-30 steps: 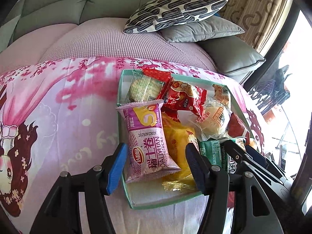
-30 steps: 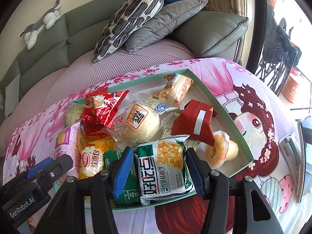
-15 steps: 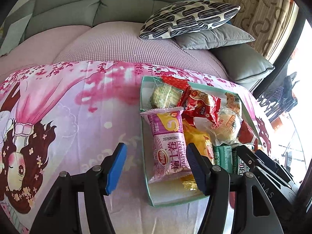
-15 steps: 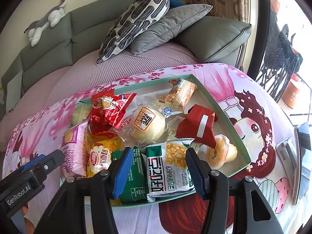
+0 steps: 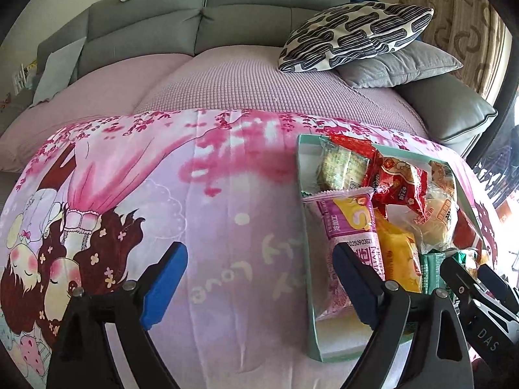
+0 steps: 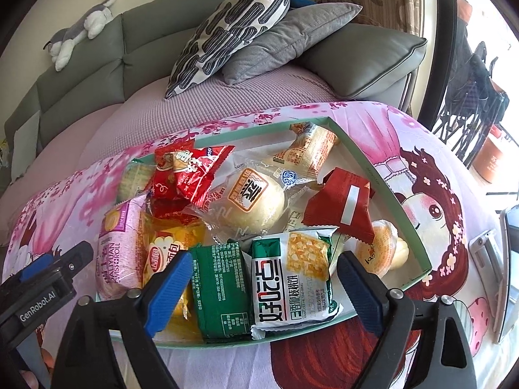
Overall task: Organize snacks
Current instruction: 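Withdraw both open tools back from the tray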
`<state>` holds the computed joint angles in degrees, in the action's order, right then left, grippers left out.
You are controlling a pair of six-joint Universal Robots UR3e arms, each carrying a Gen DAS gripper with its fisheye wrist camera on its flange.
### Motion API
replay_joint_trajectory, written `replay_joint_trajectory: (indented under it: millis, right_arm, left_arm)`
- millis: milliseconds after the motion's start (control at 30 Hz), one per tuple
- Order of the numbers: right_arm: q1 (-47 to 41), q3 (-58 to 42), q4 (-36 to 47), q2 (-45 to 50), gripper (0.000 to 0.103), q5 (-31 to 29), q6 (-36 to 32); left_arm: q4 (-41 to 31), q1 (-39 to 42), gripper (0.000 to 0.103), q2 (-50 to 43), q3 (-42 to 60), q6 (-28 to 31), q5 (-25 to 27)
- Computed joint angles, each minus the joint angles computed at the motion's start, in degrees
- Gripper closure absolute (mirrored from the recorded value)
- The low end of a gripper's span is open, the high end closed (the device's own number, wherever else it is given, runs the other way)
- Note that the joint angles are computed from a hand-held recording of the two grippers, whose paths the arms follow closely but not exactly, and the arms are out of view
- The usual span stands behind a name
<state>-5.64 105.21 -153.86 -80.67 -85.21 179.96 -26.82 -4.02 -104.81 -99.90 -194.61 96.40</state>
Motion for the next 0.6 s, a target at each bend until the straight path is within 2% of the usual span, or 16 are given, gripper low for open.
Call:
replay_joint_trajectory:
  millis: [67,267,433,500,600]
  right_arm:
    - [0.0,0.1,-0.3,0.2,0.005,0.3,-0.2]
    - [0.1,0.7,-1.4,0.2,0.000,0.5,-0.2]
    - [-0.2,0.9,-1.4,-0.3,0.000,0.7,-0.3]
    - [-0.1,0.8,-1.0,-0.5,0.000,0.5,-0.3]
    - [0.1,0.4,0.0,-0.8,0.000,0.0,-0.3]
  left_arm:
    - [0.2,-0.2,0.003,-0.3,0.1,0.1,0.8]
    - [-0.1,-0.6,0.003,-0.9,0.6,-0.1,2.0]
    - [-0.9,-1.0,0.003,-1.2,1.2,-0.7,3.8]
    - [-1.6,-1.5,0.003,-1.4,1.6,-1.3,5.5]
    - [-3.1,-3.4,0.003,-2.2,3.0,-2.5,10.9]
